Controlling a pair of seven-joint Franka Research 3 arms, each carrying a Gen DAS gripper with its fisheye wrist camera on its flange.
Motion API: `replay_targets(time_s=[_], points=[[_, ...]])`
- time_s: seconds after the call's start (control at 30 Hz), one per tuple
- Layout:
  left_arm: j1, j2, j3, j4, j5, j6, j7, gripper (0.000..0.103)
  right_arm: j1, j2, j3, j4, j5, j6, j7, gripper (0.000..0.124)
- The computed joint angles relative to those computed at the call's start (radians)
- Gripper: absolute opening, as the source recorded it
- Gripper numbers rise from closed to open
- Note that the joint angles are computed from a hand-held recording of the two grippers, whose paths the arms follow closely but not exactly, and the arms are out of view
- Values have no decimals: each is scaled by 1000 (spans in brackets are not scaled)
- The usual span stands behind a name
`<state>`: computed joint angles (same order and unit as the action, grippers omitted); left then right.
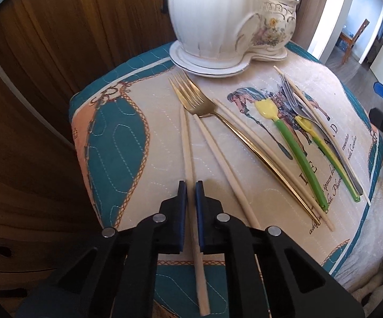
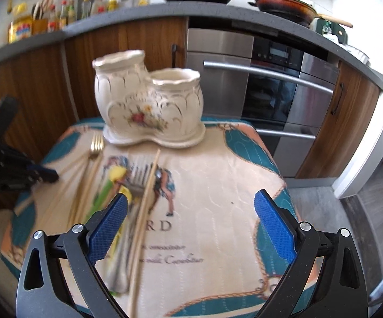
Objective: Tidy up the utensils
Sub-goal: 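Grasp a wooden chopstick with the left tool while the right grasps the silver fork, then lift the chopstick with the left tool while the right lifts the silver fork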
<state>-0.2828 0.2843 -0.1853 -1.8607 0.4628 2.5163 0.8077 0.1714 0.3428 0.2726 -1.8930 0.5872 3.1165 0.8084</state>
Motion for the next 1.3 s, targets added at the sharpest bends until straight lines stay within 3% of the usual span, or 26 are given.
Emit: replay_targets(time_s=[0.03, 0.17, 0.3, 0.43, 0.53, 0.77, 1.1, 1.3], points=[[-3, -13, 10, -21, 21, 20, -27, 6, 31, -5, -37, -4, -33, -13, 21, 96], [6, -83, 32, -129, 93, 144, -142, 6, 31, -8, -34, 5, -40, -84, 22, 86], [33, -139, 27, -206, 183, 253, -268, 6, 79, 13, -72, 54, -79, -189, 63, 59], [20, -126, 32, -189, 218, 287, -307, 6, 113, 46, -94, 118, -115, -309, 89, 29], [23, -122, 27, -188, 221, 312, -311, 6, 152, 69, -127, 145, -170, -338, 137, 17], [15, -95, 32, -172, 227, 339, -309, 6, 181, 117, -162, 212, -250, -392, 254, 15], [13, -101, 39, -184, 219, 361, -303, 6, 140, 188, -150, 363, -219, -576, 306, 15], [12, -98, 38, -181, 222, 369, -303, 6, 163, 161, -169, 303, -277, -515, 320, 10]])
